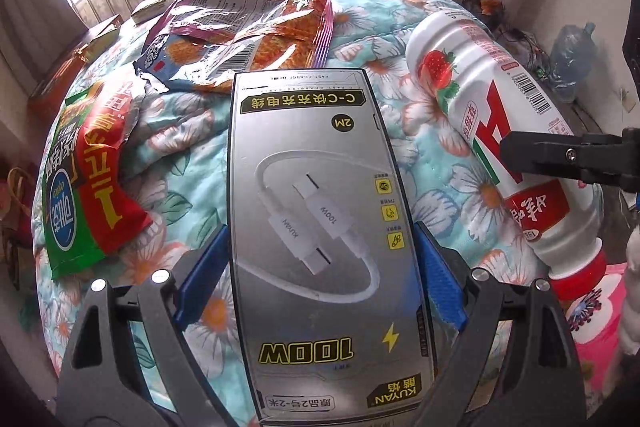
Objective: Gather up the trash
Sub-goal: 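Carry the cable box and white bottle over the blue wastebasket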
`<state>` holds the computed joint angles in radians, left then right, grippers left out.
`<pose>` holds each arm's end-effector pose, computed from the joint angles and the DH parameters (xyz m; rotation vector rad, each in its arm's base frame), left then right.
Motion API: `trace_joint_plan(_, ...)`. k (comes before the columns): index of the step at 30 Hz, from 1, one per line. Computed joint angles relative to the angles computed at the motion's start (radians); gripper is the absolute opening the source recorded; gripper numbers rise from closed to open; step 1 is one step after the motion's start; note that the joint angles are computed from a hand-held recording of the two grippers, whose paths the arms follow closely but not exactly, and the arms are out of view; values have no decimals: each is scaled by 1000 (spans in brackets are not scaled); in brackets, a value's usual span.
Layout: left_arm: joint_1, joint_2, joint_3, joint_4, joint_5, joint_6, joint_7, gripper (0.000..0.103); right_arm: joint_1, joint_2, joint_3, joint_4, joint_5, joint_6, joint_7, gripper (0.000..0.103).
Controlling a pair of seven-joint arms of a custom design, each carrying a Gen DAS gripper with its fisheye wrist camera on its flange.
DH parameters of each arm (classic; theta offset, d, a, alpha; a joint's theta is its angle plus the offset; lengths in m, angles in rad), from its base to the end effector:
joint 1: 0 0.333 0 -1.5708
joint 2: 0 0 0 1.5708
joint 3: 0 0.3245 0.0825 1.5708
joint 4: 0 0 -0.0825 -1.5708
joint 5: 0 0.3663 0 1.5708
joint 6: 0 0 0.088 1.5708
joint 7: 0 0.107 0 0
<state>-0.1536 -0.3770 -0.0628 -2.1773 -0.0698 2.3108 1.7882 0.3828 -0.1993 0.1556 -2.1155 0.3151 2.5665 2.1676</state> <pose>0.4500 -0.1048 0.6114 -1.5211 2.2990 -0.5465 0.4495 0.2701 0.5872 -1.5025 1.9518 0.0970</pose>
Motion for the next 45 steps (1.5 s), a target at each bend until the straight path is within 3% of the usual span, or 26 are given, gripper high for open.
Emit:
trace_joint_plan(2, 0, -5, -1, -5, 0, 8, 1, 84, 9, -8, -7, -16, 33, 23, -20, 61)
trace_joint_plan(16, -12, -51, 7, 1, 5, 53, 11, 82, -2, -99, -11, -104, 84, 116, 11, 60)
trace_joint_plan(24, -66, -48, 15, 57, -49, 35, 62, 82, -1, -205, -46, -218, 184, 226, -20, 60)
trace_joint_plan(27, -96, -19, 12, 109, -98, 17, 100, 82, -35, -269, -48, -277, 195, 261, 1, 60)
trace_joint_plan(32, -144, 89, -19, 260, -191, -36, 170, 82, -138, -417, -34, -410, 171, 302, 84, 60)
trace_joint_plan(37, -165, 272, -100, 486, -239, -142, 211, 82, -265, -560, -29, -530, 131, 303, 178, 60)
trace_joint_plan(41, -186, 454, -189, 693, -197, -232, 181, 82, -335, -638, -65, -619, 125, 310, 220, 60)
trace_joint_plan(45, -240, 666, -253, 930, -115, -358, 108, 82, -346, -664, -127, -710, 164, 349, 229, 60)
